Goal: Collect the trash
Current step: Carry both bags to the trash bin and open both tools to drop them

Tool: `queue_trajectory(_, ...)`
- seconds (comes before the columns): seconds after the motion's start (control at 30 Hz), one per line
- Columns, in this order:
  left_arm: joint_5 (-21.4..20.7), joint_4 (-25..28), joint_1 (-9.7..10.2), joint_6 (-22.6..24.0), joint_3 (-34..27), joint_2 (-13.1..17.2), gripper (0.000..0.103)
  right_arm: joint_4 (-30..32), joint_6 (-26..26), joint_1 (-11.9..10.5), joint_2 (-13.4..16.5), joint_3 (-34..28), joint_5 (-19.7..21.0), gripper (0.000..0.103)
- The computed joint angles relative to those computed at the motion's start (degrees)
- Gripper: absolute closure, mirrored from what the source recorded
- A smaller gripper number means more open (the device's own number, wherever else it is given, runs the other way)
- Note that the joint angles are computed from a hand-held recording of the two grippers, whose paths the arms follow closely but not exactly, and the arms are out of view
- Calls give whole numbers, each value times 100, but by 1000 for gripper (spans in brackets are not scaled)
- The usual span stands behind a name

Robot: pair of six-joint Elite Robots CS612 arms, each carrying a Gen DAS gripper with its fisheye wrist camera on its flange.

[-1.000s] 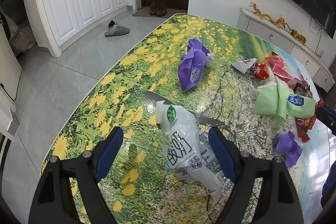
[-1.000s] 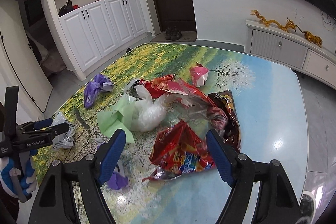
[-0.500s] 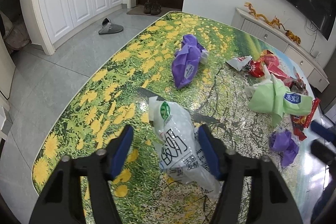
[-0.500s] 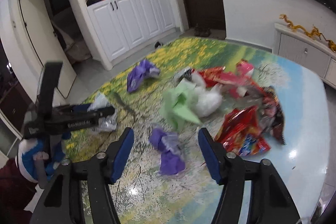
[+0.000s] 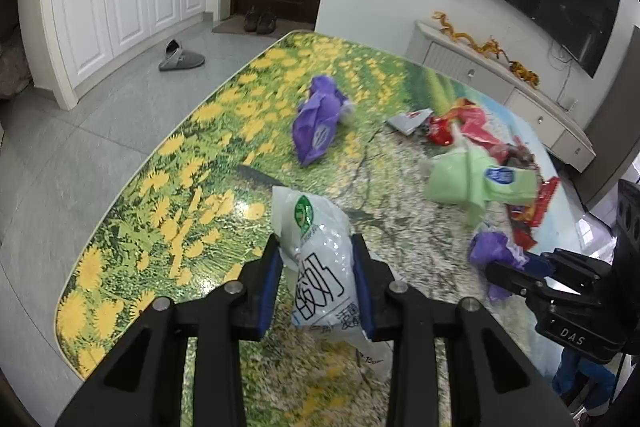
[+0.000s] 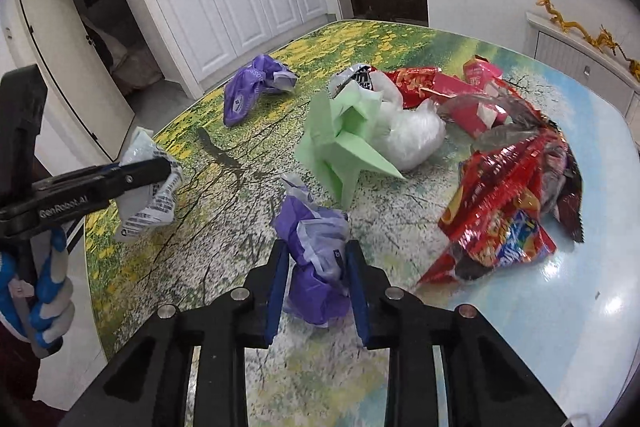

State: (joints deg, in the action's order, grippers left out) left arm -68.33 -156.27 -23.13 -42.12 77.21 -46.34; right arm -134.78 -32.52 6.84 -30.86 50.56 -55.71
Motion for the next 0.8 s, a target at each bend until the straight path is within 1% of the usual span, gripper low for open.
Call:
queue_trajectory(0.1,3,-196,-51,162,61,-72,72,-288,129,-71,-161,265,138,76)
queue_trajectory(0.17,-77,-319,-78,265,61,-101,72,-526,310,-133,-262,431,250,76)
queue_trajectory(0.23,-125,-410,-120,414,7,-111,72,-900,547,-217,-385,647,358,76)
queue_trajectory(0.33,-249,-513,-201,811,-215,-57,72,-1482,981,-381,-547,937,480,76)
queue_trajectory(0.37,-305,-526,-225,938,-314,-20,72,-1775,1232,-469,-608,1058,491,77)
queue_trajectory(0.43,-406,-490,-294,1283,-597,93,72,-2148,1572,-597,-681,1200,437,77)
queue_trajectory(0.5,-588,-395,-370,1624,-972,264,72,-2622,1963,-763,-758,1372,208,77)
queue_trajectory(0.57,-839,-261,-437,1914,-1382,466,72,-2908,2263,-894,-794,1466,-19,77)
queue_trajectory(0.6,-986,-157,-479,2074,-1643,596,72,-3090,2480,-1000,-813,1543,-214,77)
queue_trajectory(0.67,-1277,94,-555,2339,-2184,871,72,-3263,2747,-1137,-819,1636,-531,77)
queue_trajectory(0.73,-1595,473,-632,2575,-2857,1217,72,-3337,2999,-1291,-802,1718,-907,77)
queue_trajectory(0.8,-1814,982,-720,2818,-3683,1643,72,-3273,3173,-1432,-764,1772,-1215,76)
